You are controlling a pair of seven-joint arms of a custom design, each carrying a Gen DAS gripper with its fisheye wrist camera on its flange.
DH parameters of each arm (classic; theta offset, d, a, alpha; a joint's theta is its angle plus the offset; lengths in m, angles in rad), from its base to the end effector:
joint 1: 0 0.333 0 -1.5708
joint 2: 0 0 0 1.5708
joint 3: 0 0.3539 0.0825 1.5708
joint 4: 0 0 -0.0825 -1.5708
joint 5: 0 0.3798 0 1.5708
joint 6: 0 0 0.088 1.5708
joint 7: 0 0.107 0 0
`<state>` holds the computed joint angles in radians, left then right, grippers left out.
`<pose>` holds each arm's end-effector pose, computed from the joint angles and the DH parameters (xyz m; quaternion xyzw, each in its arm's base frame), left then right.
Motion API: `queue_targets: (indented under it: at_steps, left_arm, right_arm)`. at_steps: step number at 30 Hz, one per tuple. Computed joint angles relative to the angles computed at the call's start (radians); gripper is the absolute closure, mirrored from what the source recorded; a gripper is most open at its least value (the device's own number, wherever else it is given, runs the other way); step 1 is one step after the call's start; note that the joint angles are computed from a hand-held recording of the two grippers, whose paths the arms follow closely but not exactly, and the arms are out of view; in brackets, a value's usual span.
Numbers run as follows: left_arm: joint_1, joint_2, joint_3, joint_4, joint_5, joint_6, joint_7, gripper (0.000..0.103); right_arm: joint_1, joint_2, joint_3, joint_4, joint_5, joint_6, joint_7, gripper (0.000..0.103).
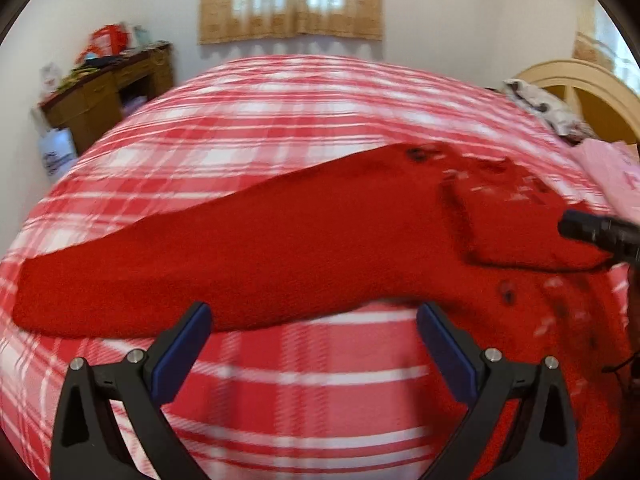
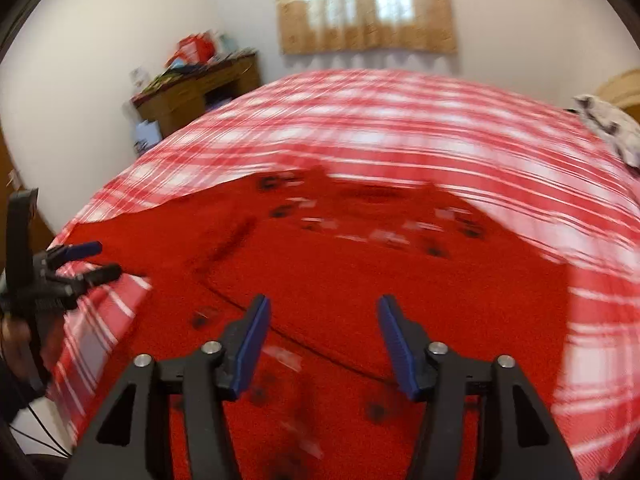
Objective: Fold small clothes
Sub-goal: 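Carry the held sleeve across the sweater body with the right tool, then lay the sleeve on the sweater and open the right tool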
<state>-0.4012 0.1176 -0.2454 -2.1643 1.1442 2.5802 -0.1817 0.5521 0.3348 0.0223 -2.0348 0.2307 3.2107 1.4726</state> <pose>0.4501 -0.3559 0.4076 -0.7202 0.5890 -0.2584 0.2601 0.5623 0.3363 0.4179 -0.7689 0.4928 -0.1744 0.3682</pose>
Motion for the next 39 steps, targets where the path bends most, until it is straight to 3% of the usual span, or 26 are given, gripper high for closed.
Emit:
queue_targets:
  at_steps: [2,6,7,9,11,16,18,19,21,22,27,32,39]
  left_arm:
    - [0.005,0.026,-0.001,0.04,-0.026,0.035,0.048,0.0]
    - [0.002,0.113,0.02,0.141,-0.073,0.146,0.108,0.006]
    - [-0.003,0.141,0.021,0.174,-0.104,0.144,0.148,0.007]
    - [-0.018,0.19,0.033,0.229,-0.137,0.164,0.195,0.019]
    - [-0.023,0.229,0.032,0.271,-0.202,0.175,0.275,0.025]
    - [-0.064,0.331,0.051,0.395,-0.311,0.129,0.418,0.043]
    - [-0.057,0.353,0.051,0.403,-0.373,0.158,0.458,0.075]
    - [-0.078,0.352,0.075,0.402,-0.367,0.159,0.443,0.078]
    - [-0.112,0.335,0.129,0.372,-0.312,0.234,0.383,0.098]
    - [-0.111,0.316,0.139,0.344,-0.304,0.283,0.363,0.098]
    - [-0.162,0.22,0.208,0.269,-0.156,0.332,0.206,0.098]
    - [-0.109,0.162,0.161,0.207,-0.117,0.342,0.148,0.098]
    - [-0.065,0.143,0.141,0.136,-0.063,0.335,0.015,0.098]
  right_arm:
    - [-0.02,-0.037,-0.004,-0.093,0.03,0.092,0.021,0.039]
    - [-0.304,-0.077,0.247,-0.233,-0.01,0.227,0.113,0.039]
    - [-0.336,-0.081,0.272,-0.265,-0.036,0.274,0.149,0.039]
    - [-0.348,-0.083,0.268,-0.304,-0.076,0.347,0.199,0.039]
    - [-0.347,-0.08,0.256,-0.329,-0.106,0.409,0.243,0.039]
    - [-0.346,-0.092,0.214,-0.365,-0.16,0.479,0.347,0.037]
    - [-0.319,-0.092,0.182,-0.373,-0.14,0.497,0.36,0.036]
    - [-0.31,-0.091,0.17,-0.375,-0.127,0.499,0.373,0.035]
    - [-0.311,-0.09,0.159,-0.376,-0.134,0.493,0.407,0.035]
    - [-0.314,-0.086,0.156,-0.372,-0.138,0.486,0.428,0.035]
    - [-0.321,-0.079,0.145,-0.373,-0.156,0.475,0.472,0.034]
    - [-0.307,-0.077,0.135,-0.376,-0.143,0.476,0.466,0.034]
    - [-0.313,-0.074,0.138,-0.371,-0.153,0.46,0.474,0.034]
